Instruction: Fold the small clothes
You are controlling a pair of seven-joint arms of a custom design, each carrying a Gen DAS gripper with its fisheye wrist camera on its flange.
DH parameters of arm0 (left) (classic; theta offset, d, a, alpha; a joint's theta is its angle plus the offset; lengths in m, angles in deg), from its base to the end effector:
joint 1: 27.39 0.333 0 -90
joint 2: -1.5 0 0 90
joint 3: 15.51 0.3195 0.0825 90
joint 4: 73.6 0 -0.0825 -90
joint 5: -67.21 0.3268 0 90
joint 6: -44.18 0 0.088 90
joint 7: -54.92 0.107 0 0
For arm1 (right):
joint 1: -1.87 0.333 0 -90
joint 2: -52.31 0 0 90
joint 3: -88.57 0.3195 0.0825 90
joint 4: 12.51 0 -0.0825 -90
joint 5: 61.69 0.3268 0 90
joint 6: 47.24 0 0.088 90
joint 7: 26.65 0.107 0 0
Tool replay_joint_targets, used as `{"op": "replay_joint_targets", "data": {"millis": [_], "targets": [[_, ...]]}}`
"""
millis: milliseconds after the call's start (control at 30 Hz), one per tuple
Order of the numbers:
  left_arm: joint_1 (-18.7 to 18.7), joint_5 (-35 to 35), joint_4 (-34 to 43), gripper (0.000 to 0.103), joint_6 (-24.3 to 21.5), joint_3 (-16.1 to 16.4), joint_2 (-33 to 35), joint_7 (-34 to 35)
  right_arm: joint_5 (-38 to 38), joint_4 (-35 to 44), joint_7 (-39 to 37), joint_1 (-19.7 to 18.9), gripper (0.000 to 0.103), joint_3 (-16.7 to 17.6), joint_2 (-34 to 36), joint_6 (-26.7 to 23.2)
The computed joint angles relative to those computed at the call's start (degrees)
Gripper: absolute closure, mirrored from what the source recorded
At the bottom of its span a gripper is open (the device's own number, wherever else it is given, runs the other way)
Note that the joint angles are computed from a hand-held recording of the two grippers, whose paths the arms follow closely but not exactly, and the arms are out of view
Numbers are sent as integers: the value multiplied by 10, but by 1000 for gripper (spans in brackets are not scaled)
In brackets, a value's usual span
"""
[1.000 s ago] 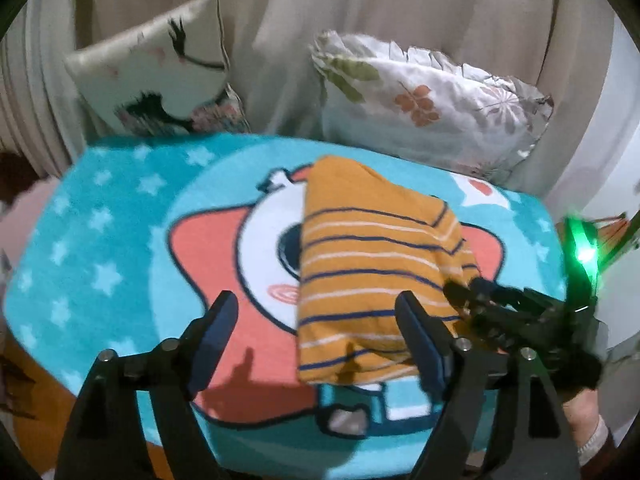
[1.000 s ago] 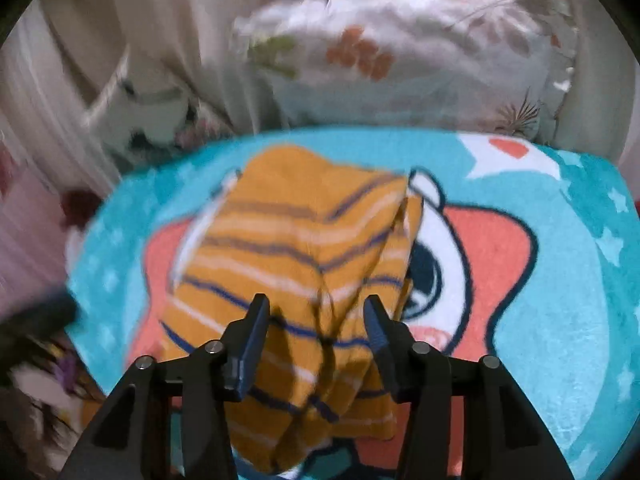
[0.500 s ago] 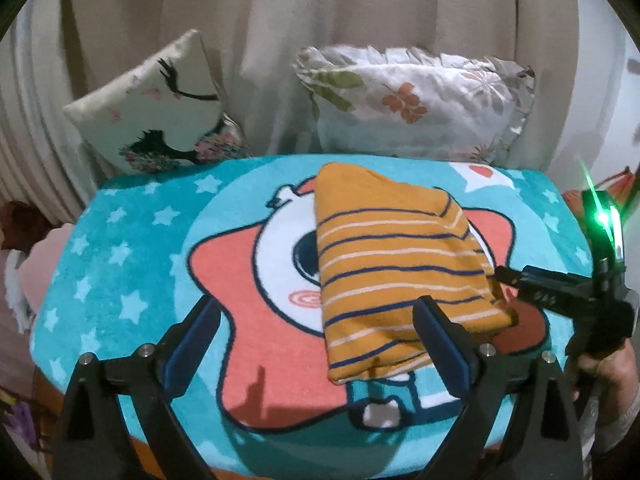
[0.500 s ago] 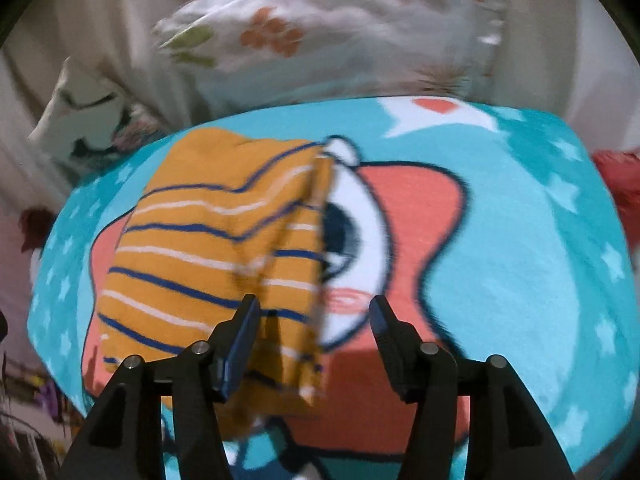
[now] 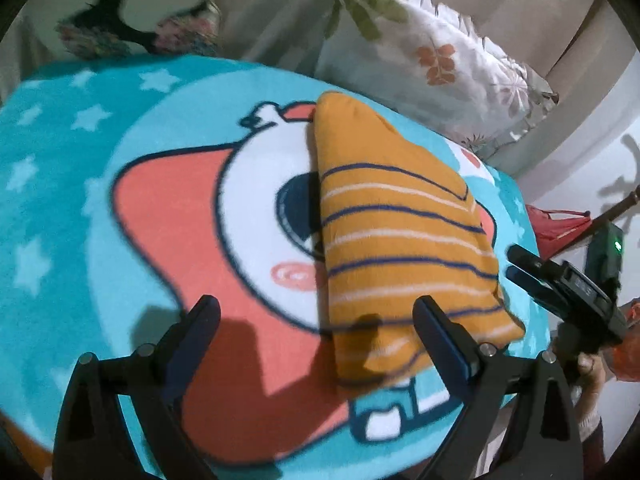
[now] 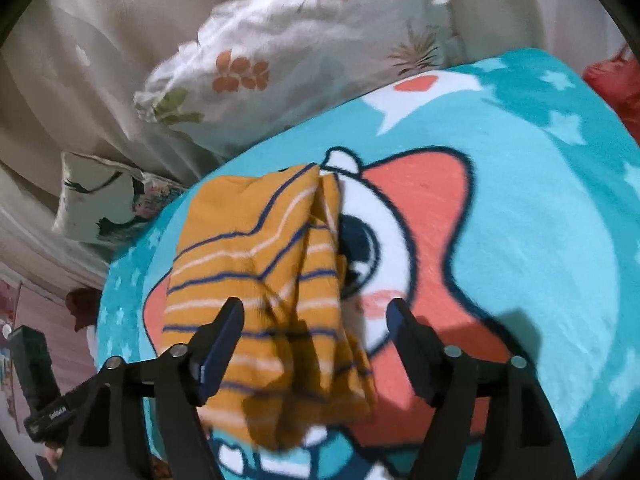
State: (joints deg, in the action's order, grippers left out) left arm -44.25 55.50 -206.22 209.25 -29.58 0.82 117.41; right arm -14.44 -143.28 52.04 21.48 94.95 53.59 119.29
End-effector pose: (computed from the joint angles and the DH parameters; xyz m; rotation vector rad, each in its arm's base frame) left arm 0.4419 -0.2516 0.4539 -2.2141 1.9604 -0.8864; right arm 0.4759 0.1821 0.4401 -1.6415 1.8146 -0.0072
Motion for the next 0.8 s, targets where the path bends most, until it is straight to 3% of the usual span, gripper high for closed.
{"op": "replay_joint_targets", "data": {"millis": [67, 167, 267, 333, 367, 400, 433, 533, 600, 700, 800], "targets": [[0, -87, 31, 7, 7, -8, 37, 95, 3, 46, -11, -10, 25, -5, 42, -39], [19, -142, 77, 7, 5, -41, 89, 159, 15, 97, -22, -29, 25, 1, 94, -81], [40, -185, 119, 7, -3, -76, 140, 191, 110, 129, -78, -60, 23, 24, 126, -116], [67, -253, 131, 6, 17, -118, 164, 228, 199, 135, -124, -70, 22, 38, 134, -106], [69, -259, 128, 8, 32, -125, 164, 230, 241, 144, -138, -77, 25, 42, 141, -124], [80, -284, 134, 12, 29, -140, 167, 250, 285, 156, -148, -89, 47, 45, 152, -165], [76, -268, 131, 19, 30, -135, 160, 232, 309, 165, -147, -92, 58, 43, 160, -190], [76, -253, 129, 40, 17, -126, 140, 227, 342, 181, -165, -83, 65, 39, 161, -212], [69, -238, 125, 42, 12, -110, 118, 216, 380, 191, -200, -81, 67, 41, 154, -231], [33, -112, 119, 42, 8, -49, 91, 125, 393, 209, -237, -61, 67, 38, 147, -221], [-2, 84, 132, 33, -38, 15, 90, -23, 285, 226, -187, -26, 64, 31, 162, -167]]}}
